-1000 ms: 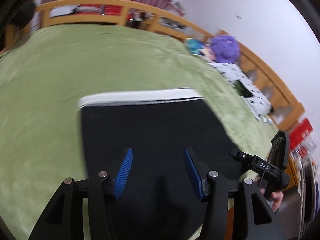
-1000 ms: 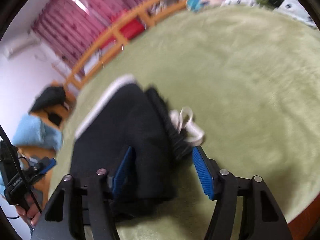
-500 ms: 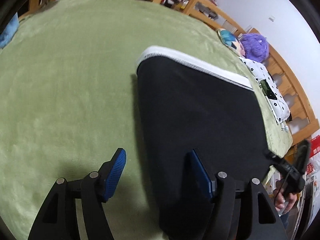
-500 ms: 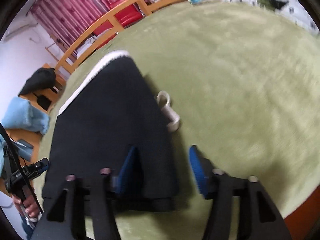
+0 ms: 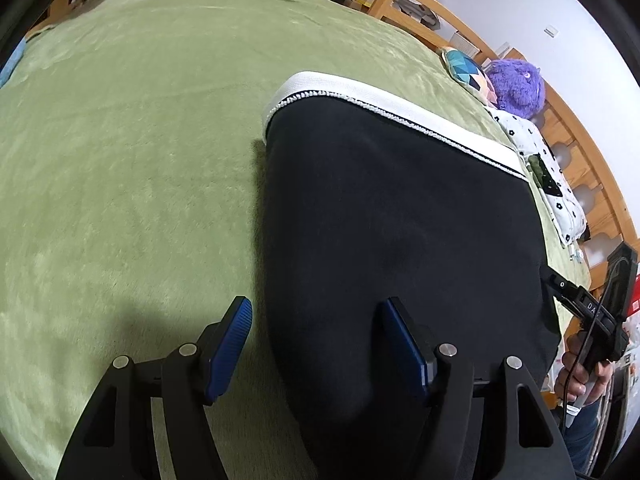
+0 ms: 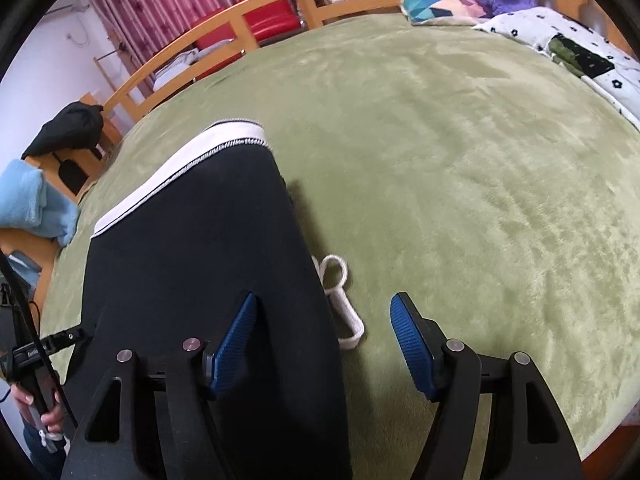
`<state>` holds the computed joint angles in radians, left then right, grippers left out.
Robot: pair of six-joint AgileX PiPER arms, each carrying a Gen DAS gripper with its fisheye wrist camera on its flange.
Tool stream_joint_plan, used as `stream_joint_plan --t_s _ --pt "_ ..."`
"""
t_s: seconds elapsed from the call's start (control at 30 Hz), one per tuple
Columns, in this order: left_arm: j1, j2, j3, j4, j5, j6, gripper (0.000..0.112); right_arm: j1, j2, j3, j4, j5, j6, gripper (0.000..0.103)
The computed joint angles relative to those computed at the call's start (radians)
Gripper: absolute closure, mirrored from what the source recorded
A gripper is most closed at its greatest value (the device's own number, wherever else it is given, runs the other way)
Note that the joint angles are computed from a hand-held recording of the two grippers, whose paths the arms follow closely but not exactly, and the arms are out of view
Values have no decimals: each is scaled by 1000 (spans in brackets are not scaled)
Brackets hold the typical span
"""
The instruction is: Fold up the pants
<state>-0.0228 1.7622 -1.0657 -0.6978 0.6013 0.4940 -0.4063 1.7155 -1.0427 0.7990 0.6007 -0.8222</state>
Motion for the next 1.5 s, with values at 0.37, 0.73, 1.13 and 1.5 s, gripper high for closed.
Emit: stream_joint_plan --t_s 0.37,0.73,1.13,1.5 --pt "86 43 -34 -159 98 152 58 66 22 -80 -148 18 146 43" --pt "76 157 -116 -252 166 186 57 -25 141 -128 72 190 16 30" --pt "94 128 -124 -334 202 247 95 19 128 -41 198 132 -91 43" --pt "272 73 -234 -312 363 272 101 254 -127 58 163 -80 160 86"
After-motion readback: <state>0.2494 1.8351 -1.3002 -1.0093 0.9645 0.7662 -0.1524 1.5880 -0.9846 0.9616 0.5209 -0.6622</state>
